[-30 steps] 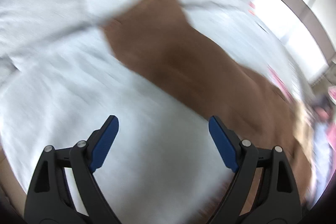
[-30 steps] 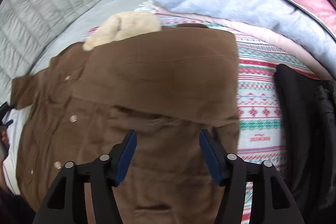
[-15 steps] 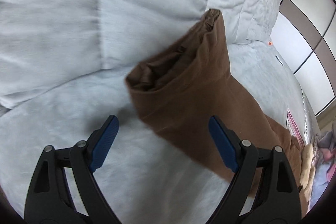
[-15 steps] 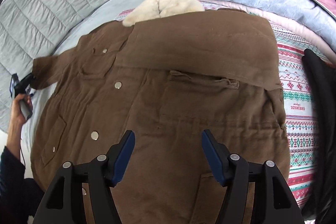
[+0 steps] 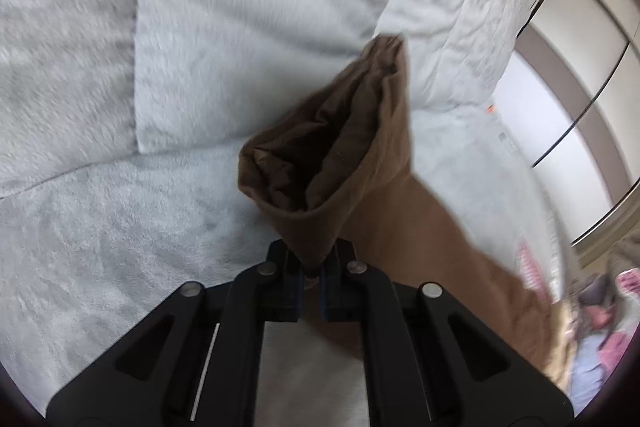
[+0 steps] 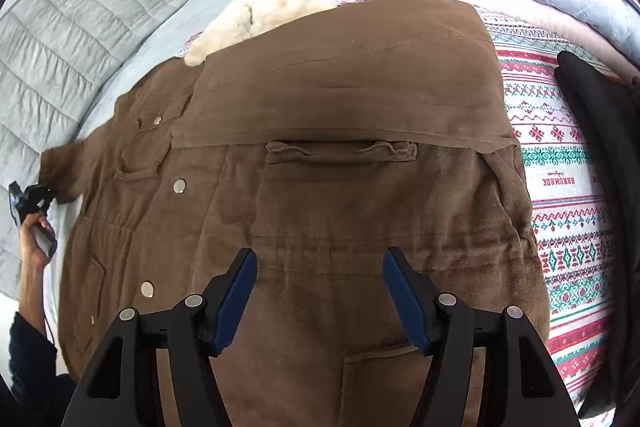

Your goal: Fold large clothes

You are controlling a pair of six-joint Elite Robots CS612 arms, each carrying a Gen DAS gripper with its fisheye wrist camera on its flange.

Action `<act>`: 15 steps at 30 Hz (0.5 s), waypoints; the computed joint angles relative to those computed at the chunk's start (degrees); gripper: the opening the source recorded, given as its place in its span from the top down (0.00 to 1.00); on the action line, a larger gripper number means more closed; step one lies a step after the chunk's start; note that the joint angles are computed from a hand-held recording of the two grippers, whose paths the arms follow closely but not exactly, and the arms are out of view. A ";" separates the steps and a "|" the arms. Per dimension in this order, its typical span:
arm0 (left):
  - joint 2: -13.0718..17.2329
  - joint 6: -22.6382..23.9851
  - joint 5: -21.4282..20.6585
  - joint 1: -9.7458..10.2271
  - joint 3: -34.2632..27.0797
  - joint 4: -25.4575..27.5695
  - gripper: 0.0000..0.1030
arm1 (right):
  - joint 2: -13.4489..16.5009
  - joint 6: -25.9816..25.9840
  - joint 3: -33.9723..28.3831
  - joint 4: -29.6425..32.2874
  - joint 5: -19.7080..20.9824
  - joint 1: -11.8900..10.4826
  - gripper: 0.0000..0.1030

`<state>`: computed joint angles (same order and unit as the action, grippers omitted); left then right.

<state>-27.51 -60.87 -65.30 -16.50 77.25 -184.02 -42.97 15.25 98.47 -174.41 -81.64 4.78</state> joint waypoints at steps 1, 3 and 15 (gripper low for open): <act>-0.24 0.40 -0.07 -0.10 0.48 -2.23 0.94 | -0.12 0.04 0.14 -0.26 -0.17 -0.02 0.36; -0.99 2.78 0.37 -0.60 1.30 -6.56 0.94 | -0.37 0.31 0.47 -0.89 -0.45 -0.09 0.36; -5.12 15.02 -1.04 -4.12 2.99 -22.09 0.94 | -0.34 5.04 0.75 2.00 1.50 -2.32 0.36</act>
<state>-32.63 -45.86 -66.34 -20.62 80.24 -206.11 -43.31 20.28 99.22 -172.42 -80.14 2.45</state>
